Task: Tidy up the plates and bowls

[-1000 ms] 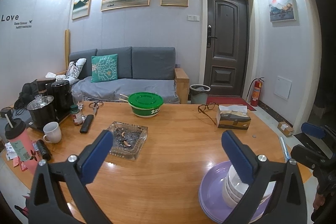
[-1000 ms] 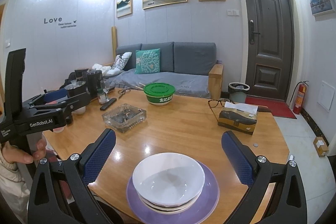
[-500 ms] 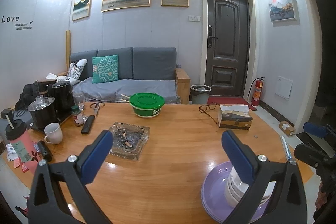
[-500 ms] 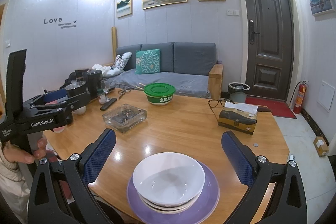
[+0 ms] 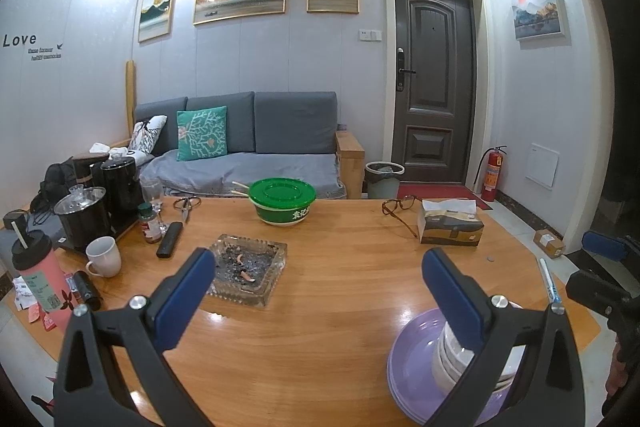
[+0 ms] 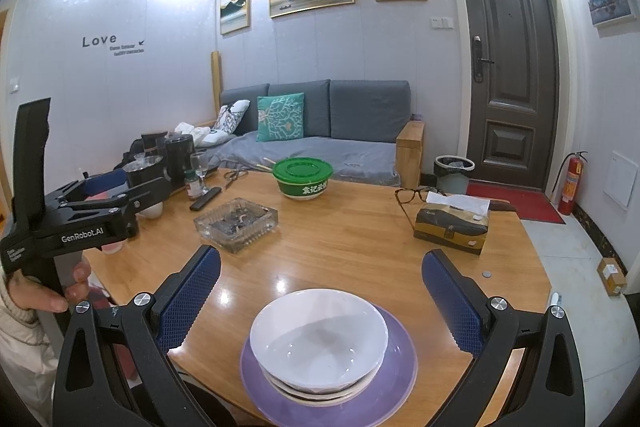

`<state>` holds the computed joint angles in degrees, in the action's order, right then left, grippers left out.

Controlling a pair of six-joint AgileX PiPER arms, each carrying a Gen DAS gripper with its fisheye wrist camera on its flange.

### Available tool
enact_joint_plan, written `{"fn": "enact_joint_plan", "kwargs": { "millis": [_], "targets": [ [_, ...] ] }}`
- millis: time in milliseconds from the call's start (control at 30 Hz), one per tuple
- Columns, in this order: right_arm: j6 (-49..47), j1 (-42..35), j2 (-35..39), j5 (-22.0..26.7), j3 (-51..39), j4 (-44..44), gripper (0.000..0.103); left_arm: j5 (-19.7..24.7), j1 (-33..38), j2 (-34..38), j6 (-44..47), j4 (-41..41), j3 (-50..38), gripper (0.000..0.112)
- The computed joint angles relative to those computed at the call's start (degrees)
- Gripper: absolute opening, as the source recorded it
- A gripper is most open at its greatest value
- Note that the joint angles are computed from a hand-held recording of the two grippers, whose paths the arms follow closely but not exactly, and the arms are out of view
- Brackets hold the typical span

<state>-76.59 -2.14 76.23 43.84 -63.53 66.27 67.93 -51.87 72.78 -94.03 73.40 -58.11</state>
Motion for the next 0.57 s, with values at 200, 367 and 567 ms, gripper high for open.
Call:
{"fn": "enact_joint_plan", "kwargs": {
  "millis": [200,367,567],
  "targets": [
    [-0.08,-0.06,0.03,0.1,0.01,0.15,0.1,-0.03,0.03,0.02,0.01,0.0,-0.03,0.102],
    [0.0,-0.15,-0.11,0.2,0.1,0.02,0.1,0.01,0.03,0.06,-0.09,0.1,0.0,0.102],
    [0.05,-0.16,-0.31,0.15,0.3,0.05,0.1,0.02,0.09,0.12,0.0,0.14,-0.1,0.102]
  ]
}}
